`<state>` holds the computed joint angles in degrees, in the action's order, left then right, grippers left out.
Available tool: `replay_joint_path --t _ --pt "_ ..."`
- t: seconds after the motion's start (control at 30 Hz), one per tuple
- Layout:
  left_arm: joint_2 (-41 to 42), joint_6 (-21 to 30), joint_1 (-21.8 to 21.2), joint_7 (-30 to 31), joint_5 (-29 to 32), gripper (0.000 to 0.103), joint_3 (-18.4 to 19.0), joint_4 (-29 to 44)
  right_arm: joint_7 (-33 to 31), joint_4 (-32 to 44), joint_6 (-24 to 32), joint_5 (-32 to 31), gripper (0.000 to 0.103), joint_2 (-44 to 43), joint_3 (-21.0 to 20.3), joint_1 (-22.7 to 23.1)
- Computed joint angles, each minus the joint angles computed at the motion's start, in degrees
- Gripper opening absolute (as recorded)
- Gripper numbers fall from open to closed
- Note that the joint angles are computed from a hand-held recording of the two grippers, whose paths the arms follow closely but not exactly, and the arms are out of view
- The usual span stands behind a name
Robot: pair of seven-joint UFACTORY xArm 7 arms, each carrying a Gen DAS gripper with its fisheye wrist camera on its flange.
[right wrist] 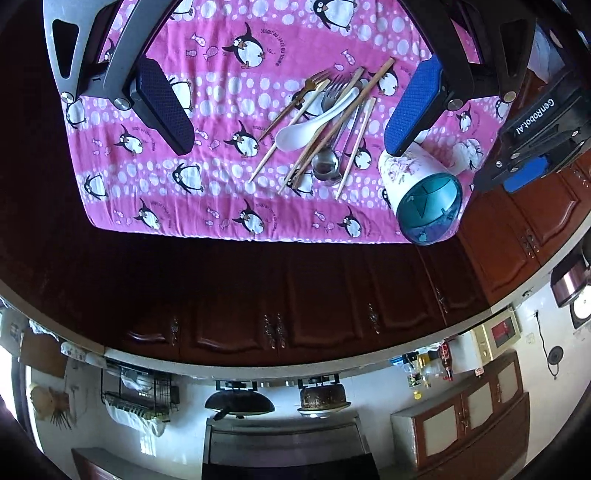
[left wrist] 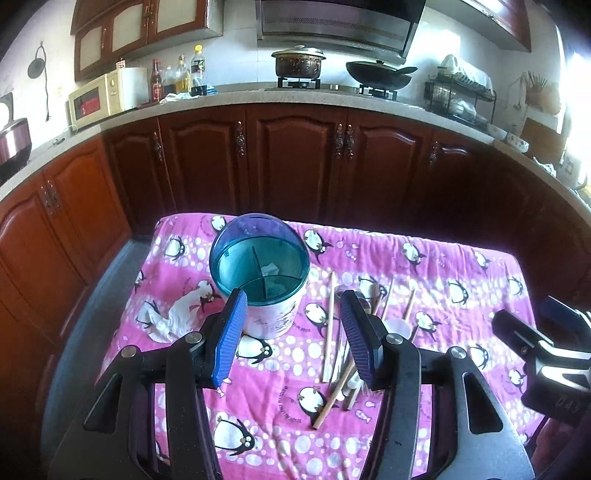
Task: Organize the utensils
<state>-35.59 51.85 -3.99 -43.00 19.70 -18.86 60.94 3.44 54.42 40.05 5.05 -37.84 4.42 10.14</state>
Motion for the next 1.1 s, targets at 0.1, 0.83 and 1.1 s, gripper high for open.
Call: replay_joint_path --t 0.1,0.83,1.1 --pt "0.0 0.1 -0.1 0.1 0.1 0.052 -0.1 0.4 0.5 0.3 -0.2 -0.4 0.103 -0.2 0.6 -0.2" --pt "0.7 0.1 -0.8 0.0 -0.9 0.052 0.2 1.0 1.4 0.9 0.6 -0.7 0.103 0.4 0.5 -0.1" --pt "0.7 0.1 -0.8 0.1 -0.9 0.052 0.2 1.0 2.7 0.7 -0.4 -1.0 0.103 0.1 0.5 -0.8"
